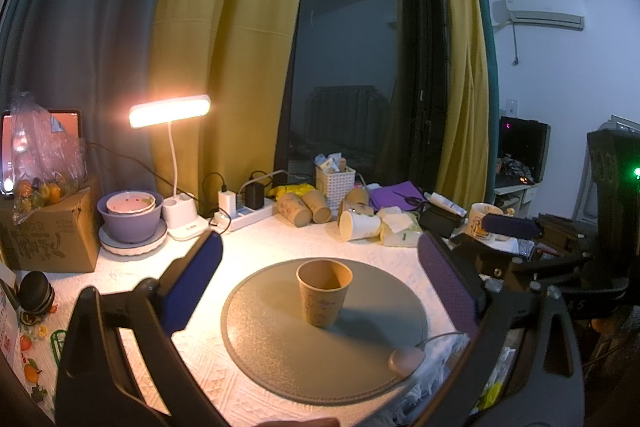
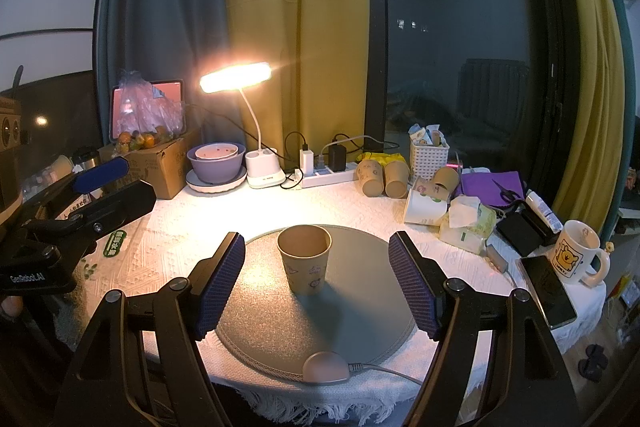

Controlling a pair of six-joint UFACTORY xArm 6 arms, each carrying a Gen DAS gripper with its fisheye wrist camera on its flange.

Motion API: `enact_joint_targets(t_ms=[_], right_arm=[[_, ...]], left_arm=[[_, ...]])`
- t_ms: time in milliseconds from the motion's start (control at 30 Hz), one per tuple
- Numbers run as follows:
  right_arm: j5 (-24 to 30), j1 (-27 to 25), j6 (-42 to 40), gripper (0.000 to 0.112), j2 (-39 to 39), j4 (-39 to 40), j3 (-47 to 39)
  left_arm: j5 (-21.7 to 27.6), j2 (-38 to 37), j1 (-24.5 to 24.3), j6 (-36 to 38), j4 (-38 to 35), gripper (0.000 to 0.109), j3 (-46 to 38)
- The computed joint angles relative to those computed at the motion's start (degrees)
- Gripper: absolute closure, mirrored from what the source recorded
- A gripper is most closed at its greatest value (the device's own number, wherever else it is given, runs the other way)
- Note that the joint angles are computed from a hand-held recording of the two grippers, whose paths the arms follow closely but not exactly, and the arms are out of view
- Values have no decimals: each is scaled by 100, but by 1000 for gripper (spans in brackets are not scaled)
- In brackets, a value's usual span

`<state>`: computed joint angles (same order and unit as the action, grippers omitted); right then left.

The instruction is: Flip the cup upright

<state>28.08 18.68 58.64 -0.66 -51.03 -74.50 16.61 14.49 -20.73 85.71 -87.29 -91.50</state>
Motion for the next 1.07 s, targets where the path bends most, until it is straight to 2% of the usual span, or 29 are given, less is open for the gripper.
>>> enact_joint_targets(t_ms=[833,1067], right_arm=[[-10,-4,-3,35,7,9,-2],[-7,2,10,35,24,38,4]], left_arm=[[-55,-25,-36,28,-51,10,39],[161,-127,2,-46,-56,10,246]])
